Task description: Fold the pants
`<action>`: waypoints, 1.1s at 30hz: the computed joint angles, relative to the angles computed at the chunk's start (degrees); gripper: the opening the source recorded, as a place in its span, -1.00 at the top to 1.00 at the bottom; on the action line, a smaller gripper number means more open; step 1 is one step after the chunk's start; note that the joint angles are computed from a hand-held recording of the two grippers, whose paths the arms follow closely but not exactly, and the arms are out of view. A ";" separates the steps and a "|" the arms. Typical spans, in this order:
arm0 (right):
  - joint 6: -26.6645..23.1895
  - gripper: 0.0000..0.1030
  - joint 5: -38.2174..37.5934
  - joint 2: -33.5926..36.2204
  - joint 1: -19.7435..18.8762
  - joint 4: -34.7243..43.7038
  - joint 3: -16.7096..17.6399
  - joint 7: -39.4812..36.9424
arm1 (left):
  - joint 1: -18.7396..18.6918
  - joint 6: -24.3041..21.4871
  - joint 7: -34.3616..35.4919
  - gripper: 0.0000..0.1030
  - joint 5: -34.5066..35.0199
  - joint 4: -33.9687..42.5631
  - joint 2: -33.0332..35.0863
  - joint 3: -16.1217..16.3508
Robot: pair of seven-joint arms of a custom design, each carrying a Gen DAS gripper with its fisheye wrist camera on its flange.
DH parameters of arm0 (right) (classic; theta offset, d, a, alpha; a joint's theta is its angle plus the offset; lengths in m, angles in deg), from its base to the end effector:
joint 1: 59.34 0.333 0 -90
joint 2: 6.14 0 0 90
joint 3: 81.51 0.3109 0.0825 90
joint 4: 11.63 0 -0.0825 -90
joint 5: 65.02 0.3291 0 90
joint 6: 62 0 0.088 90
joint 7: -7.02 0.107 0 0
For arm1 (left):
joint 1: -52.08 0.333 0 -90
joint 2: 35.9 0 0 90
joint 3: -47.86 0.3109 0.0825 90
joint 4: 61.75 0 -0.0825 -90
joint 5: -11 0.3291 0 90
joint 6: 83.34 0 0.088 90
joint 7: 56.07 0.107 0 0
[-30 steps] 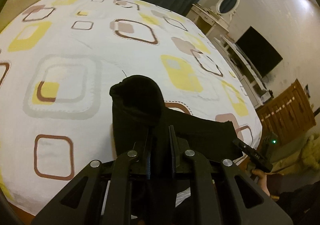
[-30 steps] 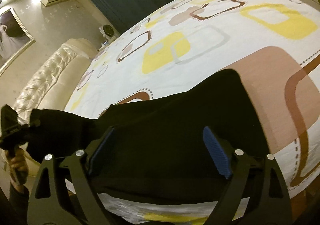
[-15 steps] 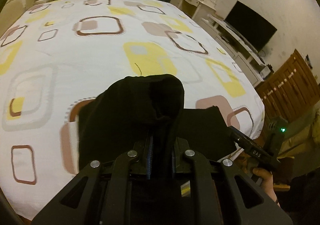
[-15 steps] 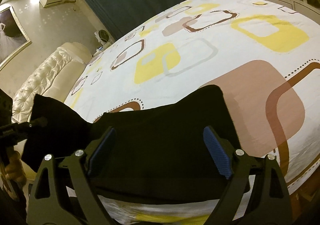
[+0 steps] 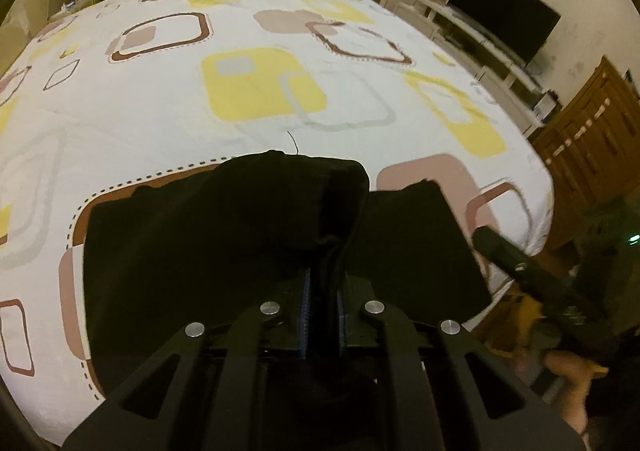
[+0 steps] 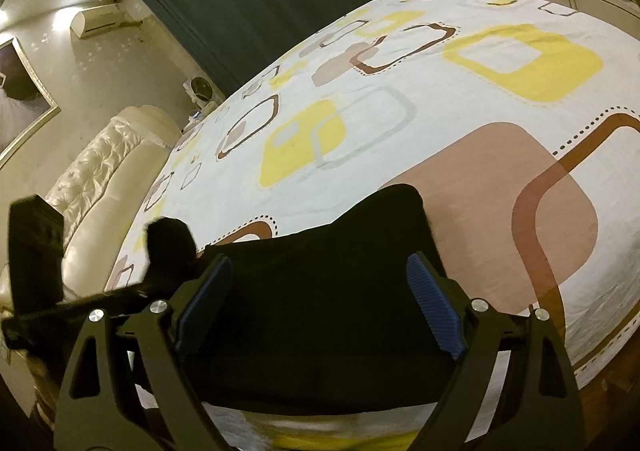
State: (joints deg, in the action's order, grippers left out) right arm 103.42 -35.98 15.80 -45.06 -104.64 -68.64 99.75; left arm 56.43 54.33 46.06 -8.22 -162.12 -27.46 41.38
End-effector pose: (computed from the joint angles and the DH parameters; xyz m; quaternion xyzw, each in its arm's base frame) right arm 0.6112 0.2521 0.5224 -0.6100 0.6498 -0.0370 0.4520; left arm 0.5937 -0.0201 0.5501 -0.6596 0.6950 -0.2707 0.0933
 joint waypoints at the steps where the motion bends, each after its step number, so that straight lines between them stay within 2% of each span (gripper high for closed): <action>1: 0.07 -0.73 0.17 0.00 -0.13 -0.06 0.07 -0.01 | -0.30 0.37 -0.50 0.81 0.63 -0.24 0.18 -0.05; 8: 0.36 -0.73 1.05 -0.14 -0.59 -0.67 0.27 0.27 | -2.62 4.03 -5.66 0.81 7.28 -2.87 1.84 -0.18; 18: 0.21 -0.73 1.74 0.12 -0.59 -0.43 0.33 0.07 | -4.17 9.87 -9.10 0.78 14.53 -6.70 1.31 -0.28; 21: 0.62 -0.73 1.84 -0.09 -0.40 -0.86 0.27 0.79 | -3.11 11.43 -6.35 0.75 10.53 -7.83 0.24 -1.14; 24: 0.82 -0.73 1.67 -0.11 -0.45 -0.97 0.35 0.77 | -1.89 11.86 -0.54 0.65 2.83 -9.29 -1.75 -2.18; 25: 0.85 -0.73 1.78 -0.13 -0.63 -0.98 0.57 0.40 | -1.83 11.79 0.99 0.61 1.00 -9.75 -2.49 -2.23; 27: 0.99 -0.73 2.14 -0.11 -0.81 -0.90 1.01 -0.18 | -1.68 12.38 5.47 0.14 -4.14 -11.28 -4.79 -2.25; 29: 0.89 -0.73 2.82 -0.17 -1.17 -0.79 1.63 -1.19 | -1.99 13.86 9.68 -0.08 -8.64 -13.19 -7.34 -1.76; 30: 0.28 -0.73 2.92 -0.11 -1.20 -0.46 1.76 -1.56 | -2.25 14.47 12.01 -0.10 -10.75 -14.07 -8.60 -1.31; 31: -0.81 -0.73 3.23 0.07 -1.48 0.19 2.17 -2.44 | -2.53 14.82 14.18 -0.22 -12.45 -14.77 -9.77 -0.73; 32: -1.67 -0.73 3.79 0.14 -1.72 0.69 2.57 -3.41 | -2.70 16.16 15.25 -0.43 -12.62 -15.98 -11.31 -0.06; 33: -2.47 -0.73 4.47 0.41 -1.90 1.34 2.94 -4.43 | -2.93 17.84 16.17 -0.44 -13.05 -17.36 -12.60 0.61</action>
State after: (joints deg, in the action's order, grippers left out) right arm 100.95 -31.51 16.20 -46.95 -103.30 -65.69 95.32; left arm 53.50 72.17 62.23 -21.26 -179.49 -40.06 41.99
